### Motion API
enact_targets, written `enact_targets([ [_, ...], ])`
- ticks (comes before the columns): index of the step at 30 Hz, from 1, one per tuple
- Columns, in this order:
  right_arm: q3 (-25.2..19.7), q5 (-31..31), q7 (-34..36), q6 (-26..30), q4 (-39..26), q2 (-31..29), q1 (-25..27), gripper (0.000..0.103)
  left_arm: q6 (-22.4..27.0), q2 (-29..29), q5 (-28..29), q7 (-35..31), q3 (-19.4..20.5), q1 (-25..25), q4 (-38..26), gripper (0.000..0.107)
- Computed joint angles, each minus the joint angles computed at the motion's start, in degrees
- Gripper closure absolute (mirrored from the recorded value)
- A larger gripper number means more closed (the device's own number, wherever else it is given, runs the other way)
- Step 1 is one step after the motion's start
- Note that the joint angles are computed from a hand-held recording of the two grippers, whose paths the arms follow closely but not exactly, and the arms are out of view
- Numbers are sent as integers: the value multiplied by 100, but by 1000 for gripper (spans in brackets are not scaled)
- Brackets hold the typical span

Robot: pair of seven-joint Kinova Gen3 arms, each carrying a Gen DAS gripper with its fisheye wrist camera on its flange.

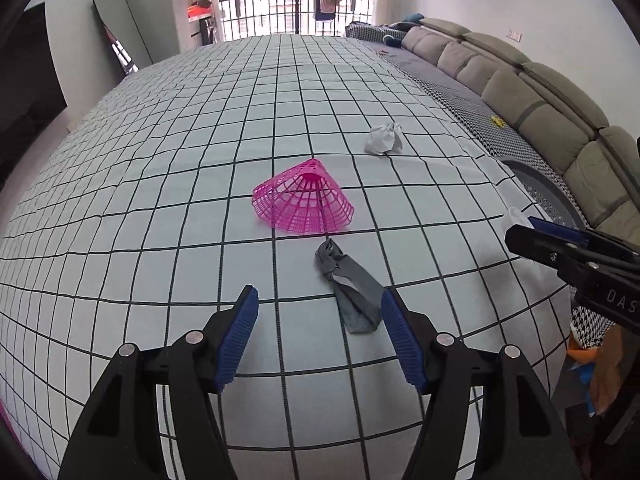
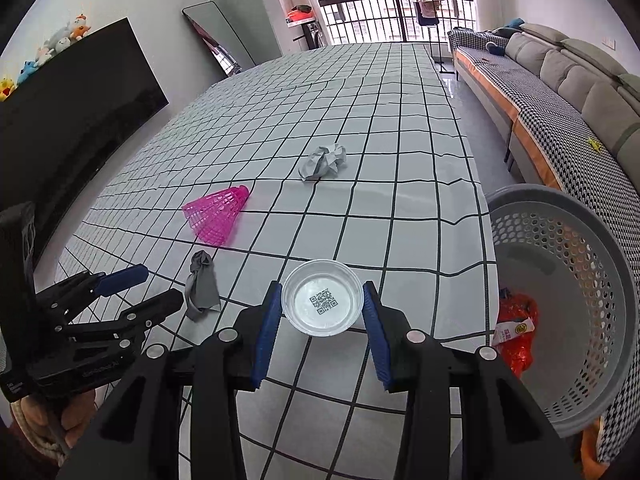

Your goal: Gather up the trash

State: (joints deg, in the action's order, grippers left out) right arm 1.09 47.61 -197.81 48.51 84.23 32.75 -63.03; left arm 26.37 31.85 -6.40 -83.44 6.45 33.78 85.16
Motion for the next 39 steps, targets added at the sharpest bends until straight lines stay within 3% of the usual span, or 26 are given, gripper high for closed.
enact_targets([
  [5,16,117,-233,-6,167,-79,-92,64,233,233,-285,536,-429,504,-360,44],
  [12,-58,393,-739,81,515,-276,-195,64,572,538,-656,1179,-622,789,-727,47],
  [15,-138,504,-943,150,640,-345,-209,64,534,530,-708,1274,-547,761,-690,59],
  [17,-201,548,-1041,191,695,-379,-200,64,491,497,-721,1284,-489,741,-634,75],
  [20,-287,601,-1175,265,769,-420,-205,64,431,448,-758,1310,-463,774,-546,88],
  [30,-554,618,-1571,802,1032,-623,-308,64,-27,12,-921,1565,-509,1104,-57,91],
  [39,-914,748,-2830,1355,2251,-1317,-255,64,177,329,-873,1490,-148,1551,-986,91],
])
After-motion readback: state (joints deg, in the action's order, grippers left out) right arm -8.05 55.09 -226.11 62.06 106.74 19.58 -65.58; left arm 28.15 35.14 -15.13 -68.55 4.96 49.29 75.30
